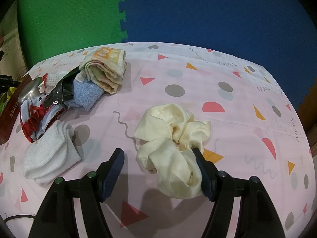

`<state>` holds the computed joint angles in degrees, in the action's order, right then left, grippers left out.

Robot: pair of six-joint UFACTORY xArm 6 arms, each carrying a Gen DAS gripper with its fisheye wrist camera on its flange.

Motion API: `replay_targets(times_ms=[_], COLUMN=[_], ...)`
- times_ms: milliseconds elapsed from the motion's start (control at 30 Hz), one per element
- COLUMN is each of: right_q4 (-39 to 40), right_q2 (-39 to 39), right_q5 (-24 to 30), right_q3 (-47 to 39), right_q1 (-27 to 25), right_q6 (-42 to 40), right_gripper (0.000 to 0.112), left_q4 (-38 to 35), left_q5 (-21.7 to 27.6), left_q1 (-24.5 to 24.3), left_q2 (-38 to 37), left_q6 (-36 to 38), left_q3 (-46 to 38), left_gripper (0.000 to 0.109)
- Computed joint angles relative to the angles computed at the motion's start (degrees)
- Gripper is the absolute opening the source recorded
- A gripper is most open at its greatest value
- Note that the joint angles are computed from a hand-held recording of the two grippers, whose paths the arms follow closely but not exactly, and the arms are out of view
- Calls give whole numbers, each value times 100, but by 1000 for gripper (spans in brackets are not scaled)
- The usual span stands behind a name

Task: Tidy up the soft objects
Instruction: 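Carry the yellow plush into the gold tray and open the left gripper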

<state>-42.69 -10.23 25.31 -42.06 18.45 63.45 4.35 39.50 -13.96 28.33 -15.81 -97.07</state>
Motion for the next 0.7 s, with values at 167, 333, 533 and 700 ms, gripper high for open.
replay_targets(times_ms=[167, 333, 533, 700], right_q4=[-4, 78, 180, -46], right_q2=[-4, -72, -185, -139], right_q5=[0, -260, -749, -438], right_q3=[3, 117, 340, 212], right_q1=[0, -102, -300, -214], right_q6=[6, 4, 200, 464], right_gripper=[71, 71, 71, 60], left_q4=[-204, -142, 135, 838], left_q5=[-197, -592, -995, -1189], left_q1=[-19, -54, -56, -21], left_q2=[-323, -830, -1527, -2062], left_q6=[130, 63, -320, -1003], left_q3=[343, 926, 1831, 2540], left_gripper=[55, 62, 66, 67])
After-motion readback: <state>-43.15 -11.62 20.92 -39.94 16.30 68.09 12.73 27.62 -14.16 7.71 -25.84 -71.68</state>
